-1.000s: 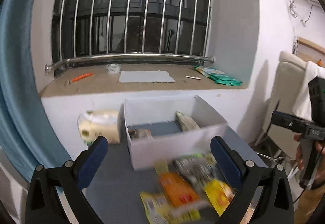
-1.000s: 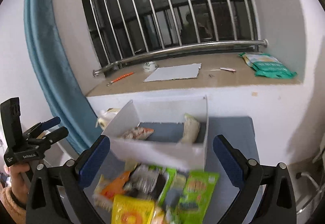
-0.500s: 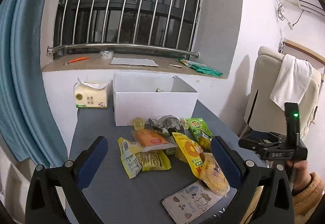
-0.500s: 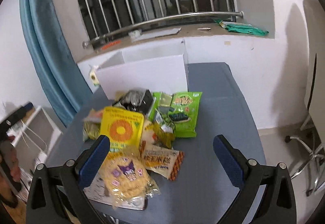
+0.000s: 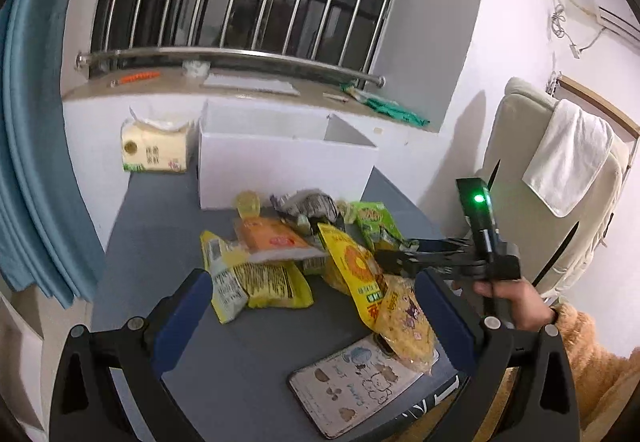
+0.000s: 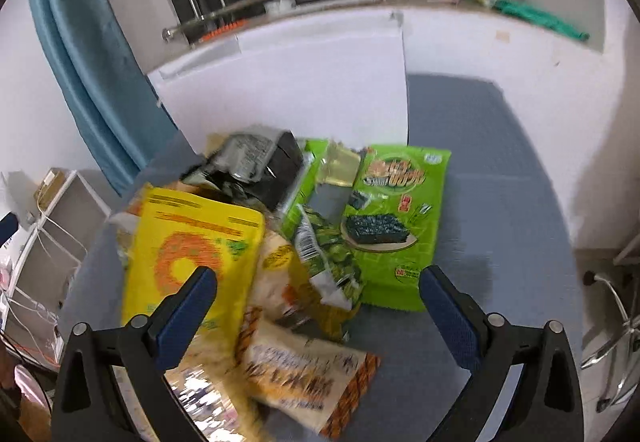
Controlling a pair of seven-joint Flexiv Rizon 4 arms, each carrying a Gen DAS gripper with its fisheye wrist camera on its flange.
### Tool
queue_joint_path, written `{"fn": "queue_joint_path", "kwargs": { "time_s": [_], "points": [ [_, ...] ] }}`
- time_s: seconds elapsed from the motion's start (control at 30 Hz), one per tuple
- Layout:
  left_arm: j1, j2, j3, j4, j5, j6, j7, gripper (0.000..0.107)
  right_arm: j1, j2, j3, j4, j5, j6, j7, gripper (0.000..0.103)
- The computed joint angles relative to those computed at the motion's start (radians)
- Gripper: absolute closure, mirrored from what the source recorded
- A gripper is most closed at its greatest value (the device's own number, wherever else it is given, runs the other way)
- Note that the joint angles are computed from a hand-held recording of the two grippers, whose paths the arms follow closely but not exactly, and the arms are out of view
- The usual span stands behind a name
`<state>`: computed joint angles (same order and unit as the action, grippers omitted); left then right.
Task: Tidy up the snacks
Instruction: 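Grasp the yellow sunflower bag with the left gripper while the right grasps a green pickle bag, then drop both bags into the white box and open both grippers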
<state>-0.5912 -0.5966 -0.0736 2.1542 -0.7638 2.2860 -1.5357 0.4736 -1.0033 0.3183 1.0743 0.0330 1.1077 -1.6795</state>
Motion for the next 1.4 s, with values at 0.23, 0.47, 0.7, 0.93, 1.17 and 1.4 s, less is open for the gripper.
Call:
{"fn": "queue_joint_path", "kwargs": {
  "time_s": [0.23, 0.47, 0.7, 0.93, 1.17, 1.4],
  "points": [
    [0.084, -0.024, -0.037, -0.026, 0.157, -0.063, -0.094, 0.004, -0.021, -0.004, 0.031, -0.014, 0.039, -0.034, -0.055, 0.066],
    [0.230, -0.091, -0.108, -0.159, 0.365, -0.264, -0.227, 0.004, -0.071, 0.085, 0.069, 0.107, 0.103, 0.098, -0.077, 0.066],
    [0.267, -0.178, -0.109, -0.347, 0.424, -0.498, -0.281, 0.005, -0.137, 0.183, 0.142, 0.275, 0.138, 0.269, -0.112, 0.066],
    [0.268, -0.247, -0.077, -0.455, 0.441, -0.638, -0.303, 0.065, -0.199, 0.220, 0.203, 0.370, 0.119, 0.339, -0.088, 0.066],
    [0.172, -0.208, 0.054, -0.423, 0.475, -0.580, -0.346, 0.085, -0.219, 0.202, 0.223, 0.374, 0.084, 0.343, -0.051, 0.066],
    [0.126, -0.103, 0.117, -0.335, 0.493, -0.452, -0.313, 0.085, -0.223, 0.193, 0.250, 0.361, 0.046, 0.378, -0.043, 0.066]
  ]
}}
